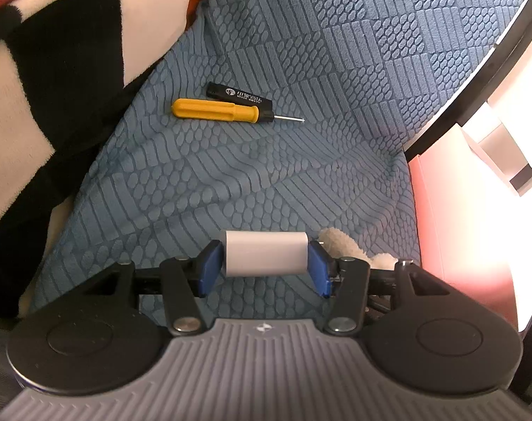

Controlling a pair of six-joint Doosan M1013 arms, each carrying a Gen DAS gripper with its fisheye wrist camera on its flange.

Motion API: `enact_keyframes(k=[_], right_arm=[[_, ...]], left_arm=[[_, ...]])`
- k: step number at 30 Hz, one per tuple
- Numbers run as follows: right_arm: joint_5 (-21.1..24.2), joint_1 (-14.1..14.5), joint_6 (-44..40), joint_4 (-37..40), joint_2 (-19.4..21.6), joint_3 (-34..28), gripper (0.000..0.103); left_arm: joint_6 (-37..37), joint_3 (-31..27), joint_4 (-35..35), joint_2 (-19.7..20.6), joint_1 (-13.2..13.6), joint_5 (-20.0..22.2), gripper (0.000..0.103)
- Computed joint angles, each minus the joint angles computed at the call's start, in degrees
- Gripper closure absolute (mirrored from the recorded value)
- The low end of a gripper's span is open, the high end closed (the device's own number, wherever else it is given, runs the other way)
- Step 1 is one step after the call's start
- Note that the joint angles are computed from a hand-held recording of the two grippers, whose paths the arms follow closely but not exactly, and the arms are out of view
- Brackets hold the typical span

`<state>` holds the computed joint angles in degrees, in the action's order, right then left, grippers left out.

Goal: Organize rigid objects
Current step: 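Carry the white charger and fluffy hair clip over the pink box with both grippers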

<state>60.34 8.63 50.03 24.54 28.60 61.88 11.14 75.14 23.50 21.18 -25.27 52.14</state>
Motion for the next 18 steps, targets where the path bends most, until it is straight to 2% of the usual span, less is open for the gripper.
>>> enact_keyframes(k=[8, 12, 18], right_arm=[[-1.81, 0.41, 0.23, -1.76, -1.3, 1.36, 0.053], [-0.29, 0.14, 2.61, -2.32, -1.85, 1.87, 0.054], [-1.16, -0.14, 2.96, -2.27, -2.91, 1.94, 0.054]], left_arm=[[2.65, -0.53, -1.18, 0.32, -0.13, 0.59, 0.044], [2.97, -0.49, -1.35, 0.25, -0.28, 0.8, 0.044], [3.35, -0.43, -1.56, 0.09, -0.34, 0.58, 0.045]])
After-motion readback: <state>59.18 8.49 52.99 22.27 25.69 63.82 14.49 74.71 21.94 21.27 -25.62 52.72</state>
